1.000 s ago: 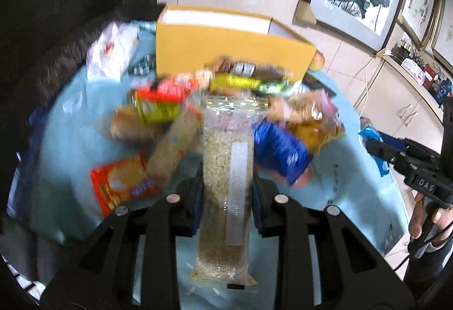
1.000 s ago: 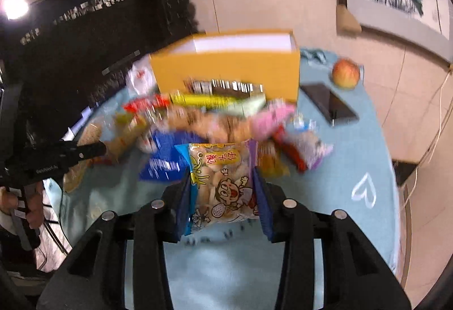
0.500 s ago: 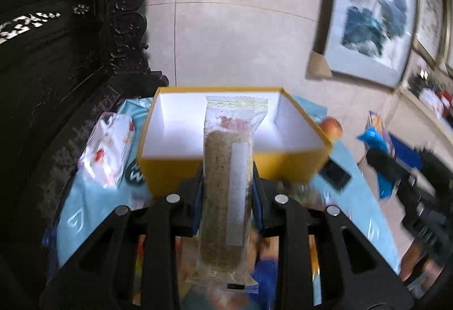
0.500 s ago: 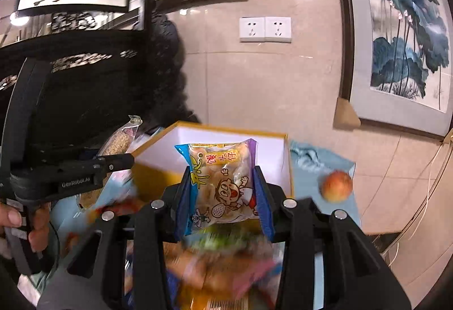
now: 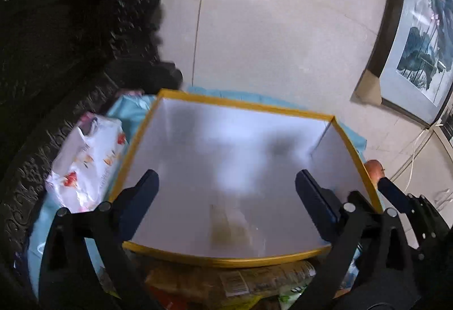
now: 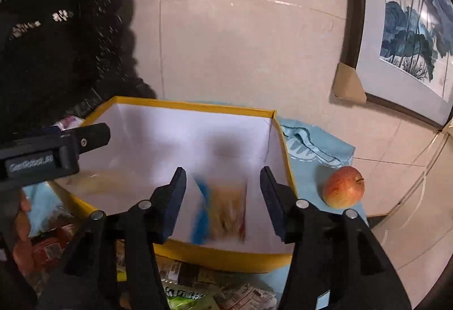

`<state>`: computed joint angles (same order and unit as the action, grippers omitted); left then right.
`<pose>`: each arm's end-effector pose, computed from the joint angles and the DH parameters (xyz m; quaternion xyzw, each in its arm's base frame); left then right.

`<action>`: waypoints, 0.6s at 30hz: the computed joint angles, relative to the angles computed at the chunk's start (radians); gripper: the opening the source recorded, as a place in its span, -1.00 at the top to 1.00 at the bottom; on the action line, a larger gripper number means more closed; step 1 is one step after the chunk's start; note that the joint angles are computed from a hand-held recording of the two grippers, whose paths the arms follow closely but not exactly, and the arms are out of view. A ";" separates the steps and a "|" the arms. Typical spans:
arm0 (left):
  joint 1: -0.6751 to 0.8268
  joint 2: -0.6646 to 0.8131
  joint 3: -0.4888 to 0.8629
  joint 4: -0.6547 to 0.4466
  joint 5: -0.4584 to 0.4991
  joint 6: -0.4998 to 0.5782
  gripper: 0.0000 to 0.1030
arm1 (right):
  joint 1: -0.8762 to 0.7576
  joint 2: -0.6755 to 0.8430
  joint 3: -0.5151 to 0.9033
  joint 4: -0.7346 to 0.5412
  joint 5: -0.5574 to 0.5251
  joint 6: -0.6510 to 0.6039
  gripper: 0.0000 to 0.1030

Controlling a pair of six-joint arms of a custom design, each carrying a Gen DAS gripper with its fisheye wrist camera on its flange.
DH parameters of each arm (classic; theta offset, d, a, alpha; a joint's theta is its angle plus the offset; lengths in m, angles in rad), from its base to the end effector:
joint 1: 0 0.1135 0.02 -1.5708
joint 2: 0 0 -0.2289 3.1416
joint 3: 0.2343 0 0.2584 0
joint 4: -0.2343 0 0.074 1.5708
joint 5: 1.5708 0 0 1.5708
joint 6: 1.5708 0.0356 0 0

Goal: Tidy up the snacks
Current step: 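Drop the rice-stick pack into the yellow box with left tool while right tool drops the cartoon bag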

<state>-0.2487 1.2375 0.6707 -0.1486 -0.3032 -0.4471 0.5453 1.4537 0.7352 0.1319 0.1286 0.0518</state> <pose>0.2651 -0.0564 0.1746 -0.1514 0.8889 -0.0106 0.4323 0.2700 0.1584 0.1600 -0.1854 0.8603 0.0846 0.4673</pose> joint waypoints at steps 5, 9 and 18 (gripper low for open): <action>-0.049 -0.135 -0.049 -0.091 -0.002 -0.015 -0.92 | -0.056 -0.223 -0.167 -0.004 -0.097 0.036 -0.45; -0.209 -0.317 -0.130 -0.212 -0.134 -0.019 -0.92 | -0.112 -0.496 -0.309 -0.125 -0.191 0.048 -0.83; -0.653 -0.634 -0.294 -0.647 -0.443 -0.360 -0.94 | -0.157 -1.134 -0.589 -0.484 -0.264 0.104 -0.95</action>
<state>-0.9021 0.6039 0.3765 -0.7955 -0.7458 -0.8074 0.3887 0.3198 0.1466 -0.3520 -0.1349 0.1557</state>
